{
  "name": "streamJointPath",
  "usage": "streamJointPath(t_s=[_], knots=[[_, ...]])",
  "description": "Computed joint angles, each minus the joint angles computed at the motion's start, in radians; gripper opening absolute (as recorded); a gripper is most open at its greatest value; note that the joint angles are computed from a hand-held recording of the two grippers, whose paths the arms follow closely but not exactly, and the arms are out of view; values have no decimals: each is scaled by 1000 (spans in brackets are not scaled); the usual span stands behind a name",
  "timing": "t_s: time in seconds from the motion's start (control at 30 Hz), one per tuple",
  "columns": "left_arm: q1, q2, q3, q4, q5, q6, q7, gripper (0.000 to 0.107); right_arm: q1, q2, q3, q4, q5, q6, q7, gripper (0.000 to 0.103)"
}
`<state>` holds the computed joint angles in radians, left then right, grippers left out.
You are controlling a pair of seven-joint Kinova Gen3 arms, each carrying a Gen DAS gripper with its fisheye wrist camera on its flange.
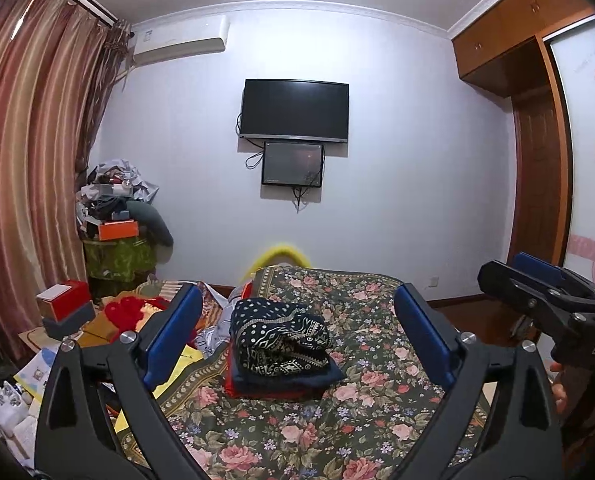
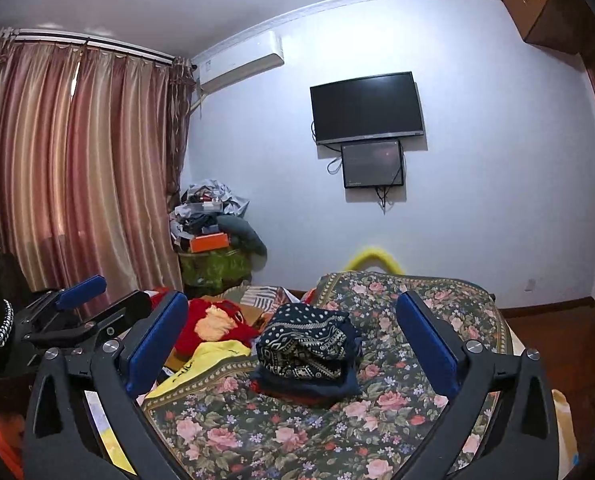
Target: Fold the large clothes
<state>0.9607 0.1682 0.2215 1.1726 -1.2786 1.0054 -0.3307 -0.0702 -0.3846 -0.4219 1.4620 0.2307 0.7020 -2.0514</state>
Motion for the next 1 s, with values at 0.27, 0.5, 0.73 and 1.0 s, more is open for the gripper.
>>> streamJointPath(t_s=[0.27, 0.5, 0.73, 1.0], knots=[[13, 12, -3, -15, 3, 9, -10, 97, -1, -7, 11, 4, -3, 15, -1, 103], [23, 22, -15, -26, 16, 12, -20, 98, -2, -12, 15, 7, -14, 29, 0, 103], [31, 28, -24, -35, 23, 15, -27, 98, -7, -12, 24, 1, -23, 45, 5, 103], [34, 32, -31, -36, 29, 16, -24, 99, -19, -5, 34, -14, -32, 65, 10, 103]])
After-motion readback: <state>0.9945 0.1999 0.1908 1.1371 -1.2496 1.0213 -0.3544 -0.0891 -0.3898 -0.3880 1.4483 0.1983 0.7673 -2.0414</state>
